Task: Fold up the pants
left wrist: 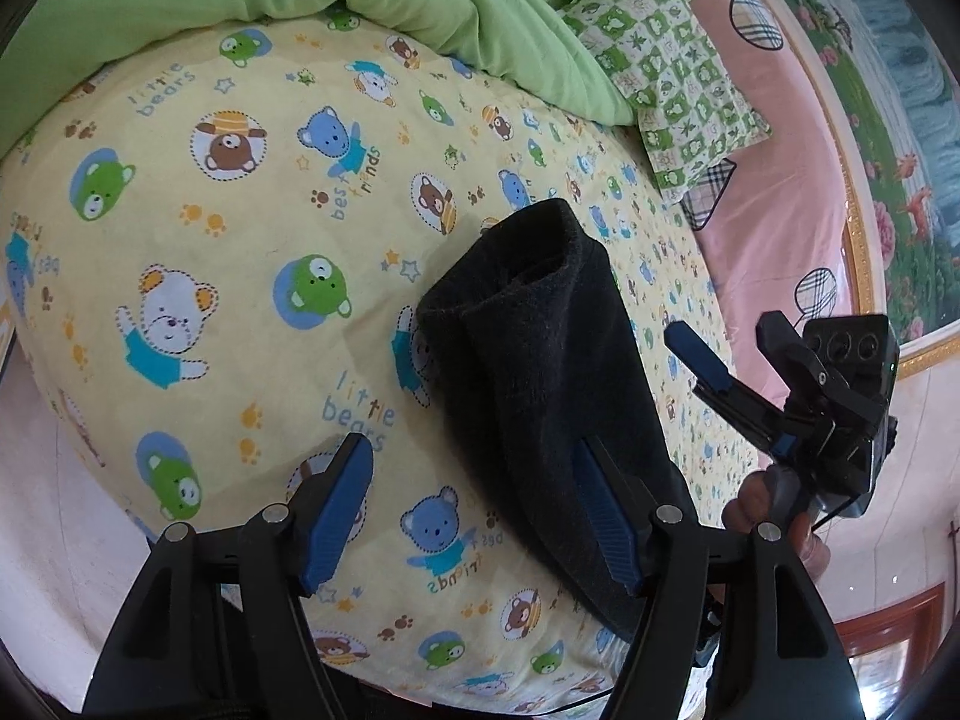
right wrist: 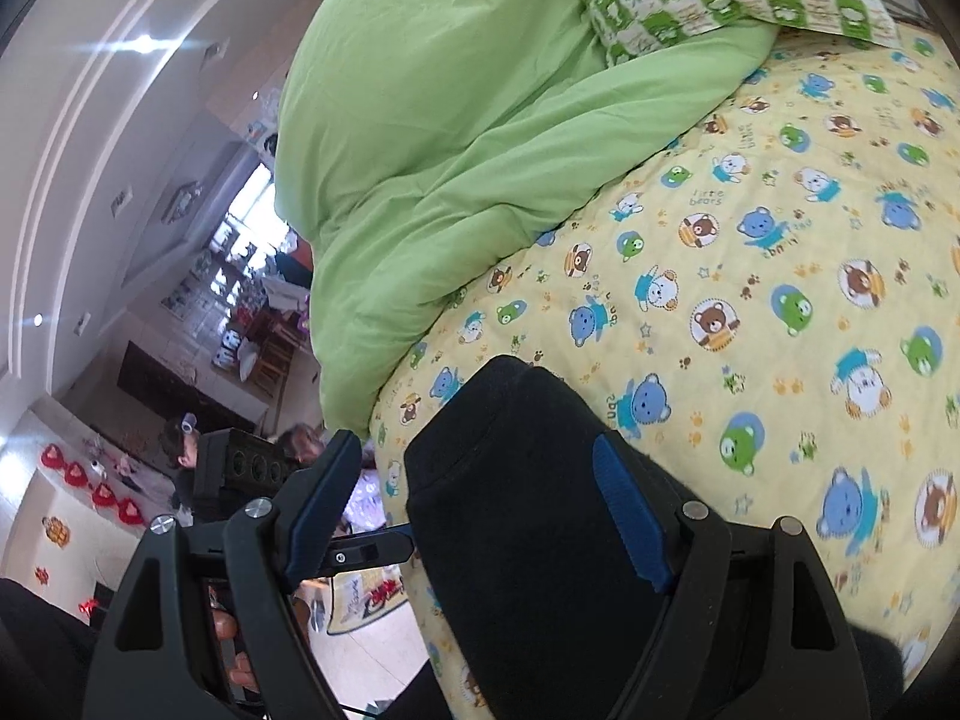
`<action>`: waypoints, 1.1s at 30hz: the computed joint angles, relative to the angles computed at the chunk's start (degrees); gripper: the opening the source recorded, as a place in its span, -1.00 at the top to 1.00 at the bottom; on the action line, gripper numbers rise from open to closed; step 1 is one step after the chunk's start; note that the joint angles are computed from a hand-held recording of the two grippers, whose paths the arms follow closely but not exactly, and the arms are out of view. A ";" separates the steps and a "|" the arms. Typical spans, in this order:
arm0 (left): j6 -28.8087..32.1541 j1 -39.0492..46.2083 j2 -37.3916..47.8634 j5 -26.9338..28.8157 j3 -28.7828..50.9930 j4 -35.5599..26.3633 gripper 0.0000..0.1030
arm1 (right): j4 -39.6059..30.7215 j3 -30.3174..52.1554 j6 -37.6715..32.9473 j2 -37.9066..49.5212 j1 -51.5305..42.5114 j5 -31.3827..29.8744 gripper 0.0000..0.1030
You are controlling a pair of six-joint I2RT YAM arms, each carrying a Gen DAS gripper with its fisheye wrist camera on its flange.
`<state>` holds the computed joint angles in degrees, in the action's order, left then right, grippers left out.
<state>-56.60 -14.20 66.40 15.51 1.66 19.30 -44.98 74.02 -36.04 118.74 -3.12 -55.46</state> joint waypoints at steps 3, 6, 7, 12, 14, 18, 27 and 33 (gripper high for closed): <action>-0.53 -0.25 5.29 -0.09 0.88 4.61 -0.40 | -2.28 5.01 -1.73 3.43 2.10 2.97 -0.55; -0.99 -0.34 8.64 -0.30 1.54 7.54 -0.43 | -5.75 10.52 -3.87 7.27 4.06 5.43 -0.56; -1.13 -0.40 9.36 -0.50 1.94 7.94 -0.43 | -7.60 12.92 -4.77 8.90 4.94 6.43 -0.55; -1.49 -1.40 11.76 -2.43 3.43 9.10 -0.43 | -10.68 18.40 -7.70 12.77 8.44 8.41 -0.55; -1.34 -2.13 13.34 -3.61 4.29 9.60 -0.43 | -10.09 19.46 -7.10 13.89 9.66 9.42 -0.55; -1.11 -3.59 14.90 -5.93 5.47 9.82 -0.40 | -11.90 22.38 -6.95 17.29 10.14 7.94 -0.30; -0.24 -3.86 20.35 -5.90 6.66 14.48 0.40 | -7.53 18.94 -2.68 15.49 9.05 9.13 0.44; -1.46 -5.72 12.42 -7.16 5.63 9.49 0.49 | -4.37 13.11 -2.55 9.76 8.44 8.50 0.55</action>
<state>-58.06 -19.92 78.82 8.34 7.28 28.79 -49.35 87.13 -38.59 128.50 5.32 -46.96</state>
